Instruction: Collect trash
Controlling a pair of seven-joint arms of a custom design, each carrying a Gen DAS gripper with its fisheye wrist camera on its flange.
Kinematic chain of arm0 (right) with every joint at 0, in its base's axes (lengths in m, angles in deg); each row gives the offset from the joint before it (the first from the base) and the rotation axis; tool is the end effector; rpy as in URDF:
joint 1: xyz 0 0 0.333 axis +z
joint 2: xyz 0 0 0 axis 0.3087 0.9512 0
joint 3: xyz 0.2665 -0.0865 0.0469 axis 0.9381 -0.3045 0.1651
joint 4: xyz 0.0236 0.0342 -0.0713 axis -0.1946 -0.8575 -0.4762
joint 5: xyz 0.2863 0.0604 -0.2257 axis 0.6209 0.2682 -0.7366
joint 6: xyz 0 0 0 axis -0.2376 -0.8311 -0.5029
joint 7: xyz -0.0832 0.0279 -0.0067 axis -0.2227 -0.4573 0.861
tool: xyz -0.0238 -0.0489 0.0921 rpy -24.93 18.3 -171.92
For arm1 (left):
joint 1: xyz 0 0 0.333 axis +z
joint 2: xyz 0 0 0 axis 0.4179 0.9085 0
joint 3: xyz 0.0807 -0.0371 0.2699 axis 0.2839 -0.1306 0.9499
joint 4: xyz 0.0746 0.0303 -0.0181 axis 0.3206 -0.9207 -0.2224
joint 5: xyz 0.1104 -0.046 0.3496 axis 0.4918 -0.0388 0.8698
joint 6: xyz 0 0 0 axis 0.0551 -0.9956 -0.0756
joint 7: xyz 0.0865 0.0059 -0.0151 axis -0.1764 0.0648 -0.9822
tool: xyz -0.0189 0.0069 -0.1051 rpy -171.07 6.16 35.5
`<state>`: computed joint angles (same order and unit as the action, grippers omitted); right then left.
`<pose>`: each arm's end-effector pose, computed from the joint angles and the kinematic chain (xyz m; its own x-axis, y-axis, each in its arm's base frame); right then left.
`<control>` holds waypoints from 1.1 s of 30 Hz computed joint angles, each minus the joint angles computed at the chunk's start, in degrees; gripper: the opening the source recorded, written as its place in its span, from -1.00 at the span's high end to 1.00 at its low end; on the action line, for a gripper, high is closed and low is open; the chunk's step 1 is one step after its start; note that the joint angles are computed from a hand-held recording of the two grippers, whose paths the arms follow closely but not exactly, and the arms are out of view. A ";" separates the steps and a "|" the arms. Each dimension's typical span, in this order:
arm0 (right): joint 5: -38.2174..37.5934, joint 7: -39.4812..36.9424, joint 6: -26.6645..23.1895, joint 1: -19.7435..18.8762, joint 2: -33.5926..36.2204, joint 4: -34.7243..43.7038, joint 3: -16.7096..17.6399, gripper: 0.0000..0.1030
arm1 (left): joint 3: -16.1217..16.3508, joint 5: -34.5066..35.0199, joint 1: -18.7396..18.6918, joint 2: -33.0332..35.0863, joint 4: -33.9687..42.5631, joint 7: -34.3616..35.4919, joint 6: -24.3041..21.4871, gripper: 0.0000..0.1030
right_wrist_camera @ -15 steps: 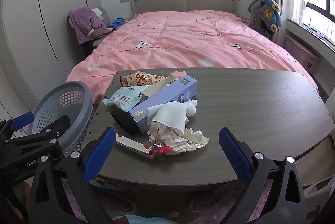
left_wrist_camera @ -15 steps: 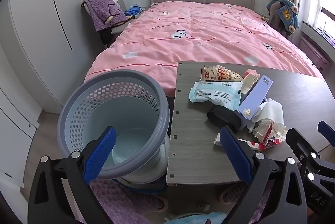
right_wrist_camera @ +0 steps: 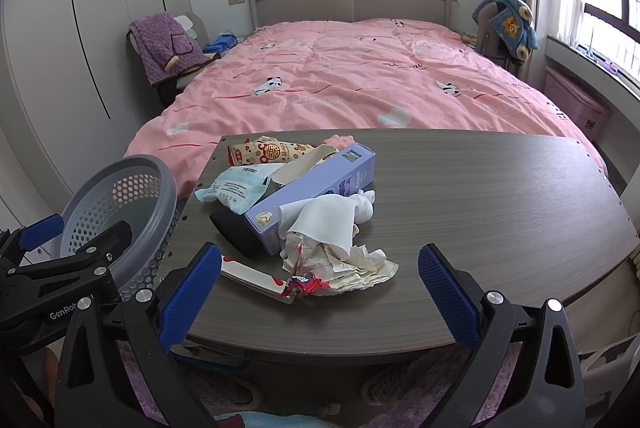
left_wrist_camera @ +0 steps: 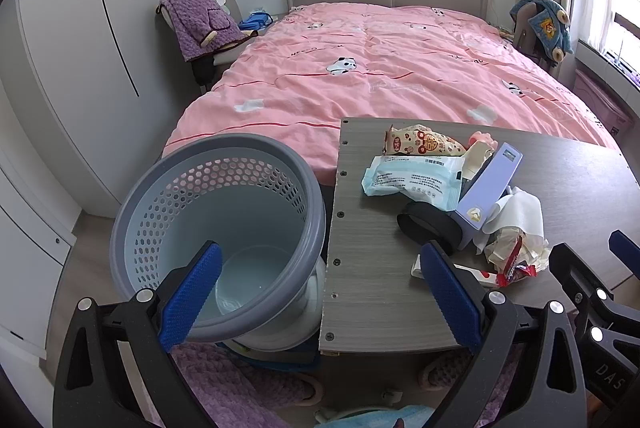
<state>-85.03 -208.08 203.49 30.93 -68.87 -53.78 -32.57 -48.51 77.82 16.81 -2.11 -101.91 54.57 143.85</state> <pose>0.5263 0.1691 0.3402 0.0094 -0.9972 -0.0739 -0.6895 0.0471 -0.7227 0.5750 -0.1576 0.3398 0.0807 -0.9930 -0.0861 -0.7553 -0.0046 -0.6554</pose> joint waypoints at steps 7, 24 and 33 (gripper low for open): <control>-0.19 0.21 -0.02 0.00 0.03 0.06 -0.01 -0.88 | -0.05 -0.04 0.00 -0.01 0.02 0.13 -0.09 -0.84; 0.11 -0.05 0.14 -0.01 0.31 0.13 -0.16 -0.88 | 0.12 2.09 -0.22 0.20 0.31 -1.82 -0.25 -0.84; -0.07 0.28 0.25 0.01 0.44 0.26 -0.18 -0.88 | 0.49 4.40 -0.63 0.21 0.47 -3.88 -0.38 -0.84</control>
<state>-85.10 -207.79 203.74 30.94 -68.44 -53.52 -32.75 -48.02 82.23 16.18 -1.89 -101.44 50.68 143.47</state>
